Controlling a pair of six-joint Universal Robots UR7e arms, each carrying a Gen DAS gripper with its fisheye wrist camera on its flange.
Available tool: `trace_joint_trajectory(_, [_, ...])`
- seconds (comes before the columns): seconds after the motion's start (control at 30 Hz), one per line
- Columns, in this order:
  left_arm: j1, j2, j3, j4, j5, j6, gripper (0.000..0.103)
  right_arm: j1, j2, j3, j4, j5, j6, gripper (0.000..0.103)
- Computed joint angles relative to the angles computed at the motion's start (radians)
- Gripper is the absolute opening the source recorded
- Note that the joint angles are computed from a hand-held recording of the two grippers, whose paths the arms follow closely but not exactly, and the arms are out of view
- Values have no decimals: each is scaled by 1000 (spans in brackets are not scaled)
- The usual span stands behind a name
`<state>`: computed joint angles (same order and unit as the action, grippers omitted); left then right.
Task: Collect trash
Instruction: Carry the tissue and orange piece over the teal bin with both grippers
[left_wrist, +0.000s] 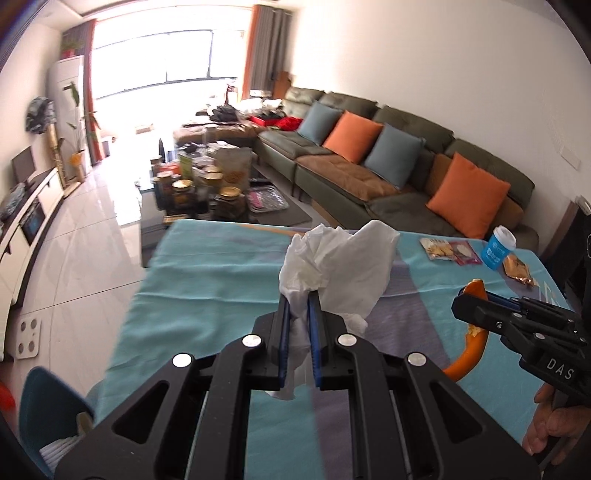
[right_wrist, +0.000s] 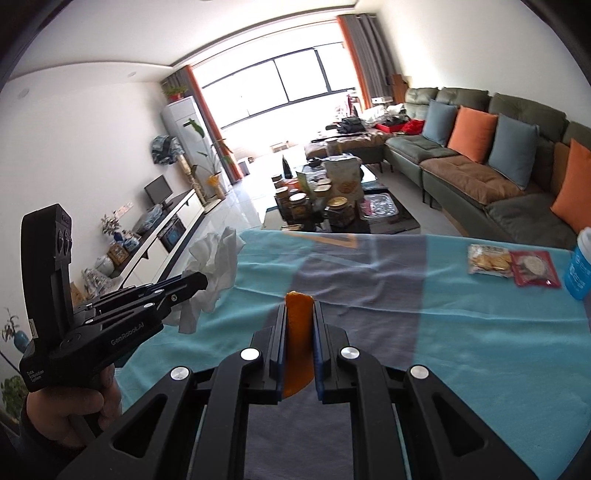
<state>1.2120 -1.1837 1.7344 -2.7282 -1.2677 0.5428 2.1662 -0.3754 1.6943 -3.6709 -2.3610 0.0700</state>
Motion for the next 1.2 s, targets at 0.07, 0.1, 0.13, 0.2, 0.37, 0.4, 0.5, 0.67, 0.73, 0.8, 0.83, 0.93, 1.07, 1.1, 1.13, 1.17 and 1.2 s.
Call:
trace_joint_trajectory(0.07, [21,-36,0,3,-6,2,10,17,19,-43,37,4,-10,10])
trace_joint_trajectory(0.1, [31,-52,-1,2,-7,6,10,25,32,-69,59,10,-17,10])
trace_joint_trajectory(0.13, [41,-64,-5,4,-9,7,10,34,47,-99,82,13,-20,10])
trace_joint_trajectory(0.2, [64,-90,-13,7,-11,10,10,47,71,-147,120,23,-29,10])
trace_joint_trajectory(0.37, [135,-147,-52,22,-12,18,10,81,150,-297,237,59,-48,10])
trace_joint_trajectory(0.4, [149,-155,-62,27,-11,20,10,88,167,-328,258,66,-50,11])
trace_joint_trajectory(0.5, [191,-175,-93,35,-11,26,10,101,217,-424,328,94,-62,10])
trace_joint_trajectory(0.67, [252,-197,-145,56,-14,39,10,116,285,-557,428,133,-74,10])
trace_joint_trajectory(0.73, [274,-203,-167,69,-15,43,10,119,312,-611,468,150,-78,11])
trace_joint_trajectory(0.8, [296,-211,-185,76,-17,49,10,121,337,-661,503,163,-83,10])
trace_joint_trajectory(0.83, [306,-213,-196,84,-20,49,10,122,353,-694,527,170,-87,10])
trace_joint_trajectory(0.93, [339,-224,-219,99,-28,53,10,124,404,-789,591,189,-96,10])
trace_joint_trajectory(1.07, [388,-234,-251,119,-41,58,10,125,462,-908,673,210,-104,10])
trace_joint_trajectory(1.1, [402,-236,-263,128,-46,59,10,125,479,-940,694,216,-105,11])
trace_joint_trajectory(1.13, [411,-240,-266,131,-47,60,10,125,488,-959,707,220,-105,11])
trace_joint_trajectory(1.17, [423,-242,-272,133,-48,62,10,125,498,-980,722,223,-107,10])
trace_joint_trajectory(1.2, [438,-243,-282,141,-53,63,10,126,518,-1020,748,225,-109,11])
